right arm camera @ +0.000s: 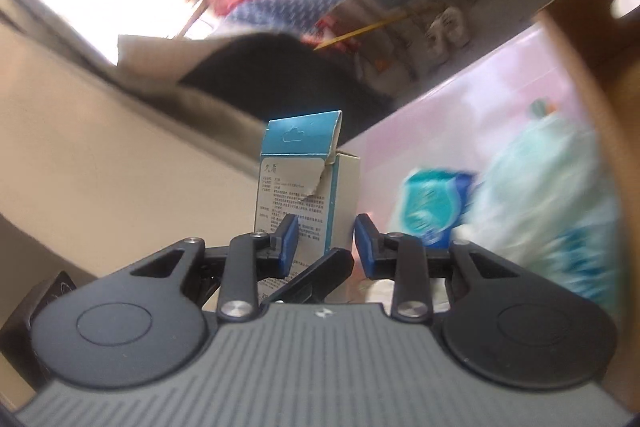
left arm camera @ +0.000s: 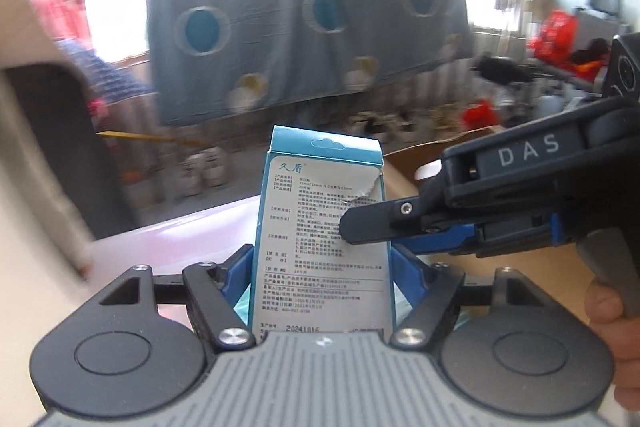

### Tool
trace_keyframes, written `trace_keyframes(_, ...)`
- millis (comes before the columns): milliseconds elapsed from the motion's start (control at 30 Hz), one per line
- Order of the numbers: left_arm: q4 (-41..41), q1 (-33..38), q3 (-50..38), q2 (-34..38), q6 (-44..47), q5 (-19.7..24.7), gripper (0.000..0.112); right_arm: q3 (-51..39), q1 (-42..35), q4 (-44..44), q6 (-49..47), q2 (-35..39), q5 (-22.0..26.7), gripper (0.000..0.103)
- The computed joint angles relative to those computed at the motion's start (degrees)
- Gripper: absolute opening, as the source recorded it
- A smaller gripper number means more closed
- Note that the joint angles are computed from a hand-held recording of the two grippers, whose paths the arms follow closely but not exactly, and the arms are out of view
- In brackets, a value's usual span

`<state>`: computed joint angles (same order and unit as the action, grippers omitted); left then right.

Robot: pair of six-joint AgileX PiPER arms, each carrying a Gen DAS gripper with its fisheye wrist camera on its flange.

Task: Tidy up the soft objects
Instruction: 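Carry the medicine box into the cardboard box and open the right gripper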

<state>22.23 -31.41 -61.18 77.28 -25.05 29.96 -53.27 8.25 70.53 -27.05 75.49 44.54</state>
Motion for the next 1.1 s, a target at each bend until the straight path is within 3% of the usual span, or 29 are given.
trace_keyframes(133, -1.08, -8.56, -13.95, 13.03, -2.87, 3.74, 0.074, -1.9, -20.27, -5.06, -1.13, -0.18, 14.46, 0.032)
trace_keyframes(200, -5.29, -9.85, -21.38, 20.11, -0.41, 5.74, 0.074, -5.11, -28.01, -6.49, -2.63, 4.52, 20.4, 0.034)
trace_keyframes(300, -7.1, -11.44, -33.34, 30.83, 1.33, 10.3, 0.074, -10.58, -34.3, -7.59, -3.91, 14.58, 24.3, 0.035)
trace_keyframes(467, -7.55, -11.85, -48.55, 43.71, 2.8, 18.09, 0.074, -21.62, -35.67, -7.29, -4.21, 31.87, 24.83, 0.039)
trace_keyframes(533, -8.41, -10.99, -52.58, 46.94, 3.78, 20.06, 0.074, -26.83, -33.9, -9.03, -2.3, 37.71, 22.54, 0.044)
trace_keyframes(700, -8.9, -9.04, -50.8, 46.77, 4.44, 18.33, 0.073, -34.04, -32.4, -14.17, 2.45, 47.81, 17.77, 0.045)
trace_keyframes(900, -9.25, -7.6, -45.07, 41.91, 5.48, 14.21, 0.074, -29.56, -31.73, -14.5, 0.93, 47.24, 13.8, 0.045)
trace_keyframes(1100, -10.12, -6.22, -36.61, 34.74, 3.82, 11.36, 0.074, -26.11, -32.01, -17.18, 3.21, 41.39, 13.86, 0.045)
